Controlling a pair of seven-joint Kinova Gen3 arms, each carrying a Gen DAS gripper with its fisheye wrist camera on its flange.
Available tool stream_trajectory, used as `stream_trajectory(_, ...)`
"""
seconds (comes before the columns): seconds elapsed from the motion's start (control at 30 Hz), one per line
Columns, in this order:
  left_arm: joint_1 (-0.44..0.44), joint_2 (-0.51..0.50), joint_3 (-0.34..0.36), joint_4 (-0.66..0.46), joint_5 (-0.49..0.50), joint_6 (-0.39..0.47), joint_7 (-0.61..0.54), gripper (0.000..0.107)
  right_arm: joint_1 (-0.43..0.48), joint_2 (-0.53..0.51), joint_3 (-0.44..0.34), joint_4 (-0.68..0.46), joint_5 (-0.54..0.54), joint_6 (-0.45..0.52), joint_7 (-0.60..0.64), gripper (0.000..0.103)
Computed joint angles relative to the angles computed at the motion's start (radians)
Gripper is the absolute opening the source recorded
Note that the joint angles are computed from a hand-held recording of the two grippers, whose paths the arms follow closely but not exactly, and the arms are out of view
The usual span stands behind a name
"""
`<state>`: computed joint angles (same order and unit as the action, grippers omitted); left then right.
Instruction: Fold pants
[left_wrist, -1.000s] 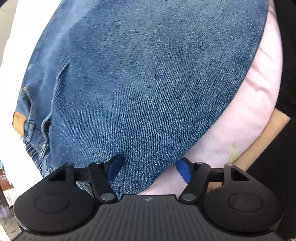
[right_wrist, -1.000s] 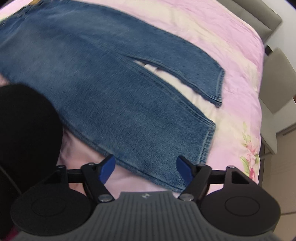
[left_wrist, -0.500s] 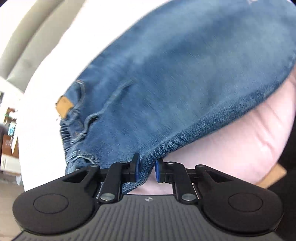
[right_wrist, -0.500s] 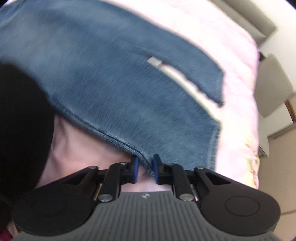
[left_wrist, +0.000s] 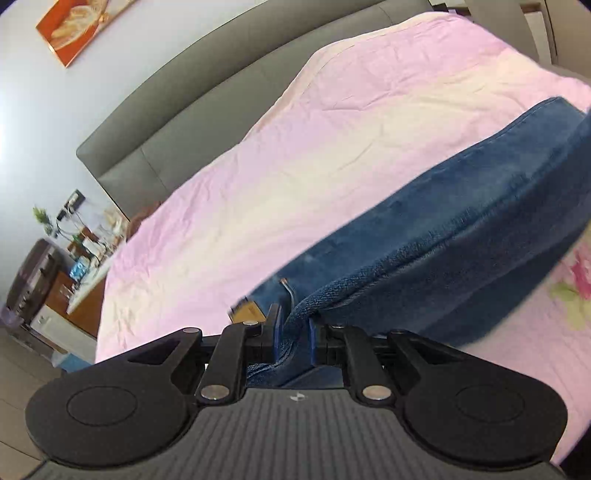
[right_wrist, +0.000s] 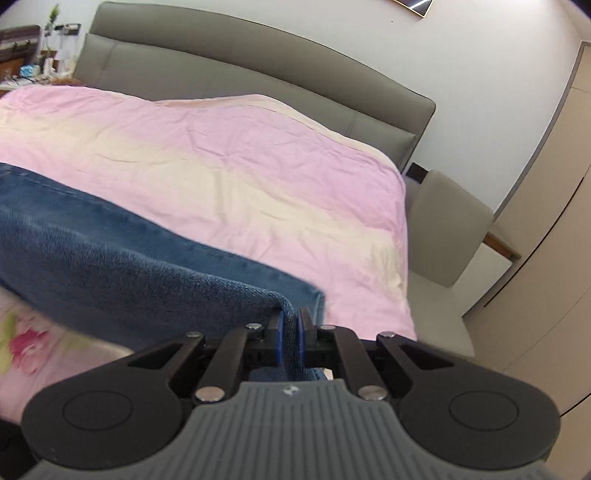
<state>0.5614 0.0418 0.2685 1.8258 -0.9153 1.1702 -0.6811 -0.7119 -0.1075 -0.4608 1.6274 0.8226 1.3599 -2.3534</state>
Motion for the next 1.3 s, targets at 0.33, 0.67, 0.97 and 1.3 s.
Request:
stream_trajectory(0.33,-0.075,0.252,-0.156,-0.178,-0.017,-0.161,-0.127,0.014,0.047,0.320,0.222,-0.149,-0.001,-0.160,0.179,0.000)
stream_trajectory(0.67,-0.137,0.490,-0.266,-0.306,0.147,-0.266,-0.296,0.014,0.067,0.650,0.350,-0.399,-0.110,-0.221,0.431,0.000)
stream_trajectory(0.97,-0.072,0.398,-0.388,-0.127,0.127,-0.436,-0.185,0.013,-0.009,0.629,0.465,-0.321,-0.126,-0.313,0.418,0.000)
stream_trajectory(1.3,-0.113,0.329,-0.317,-0.119,0.074,-0.386,-0.089,0.014,-0.036,0.668,0.485,-0.419,-0.091,-0.258,0.353,0.000)
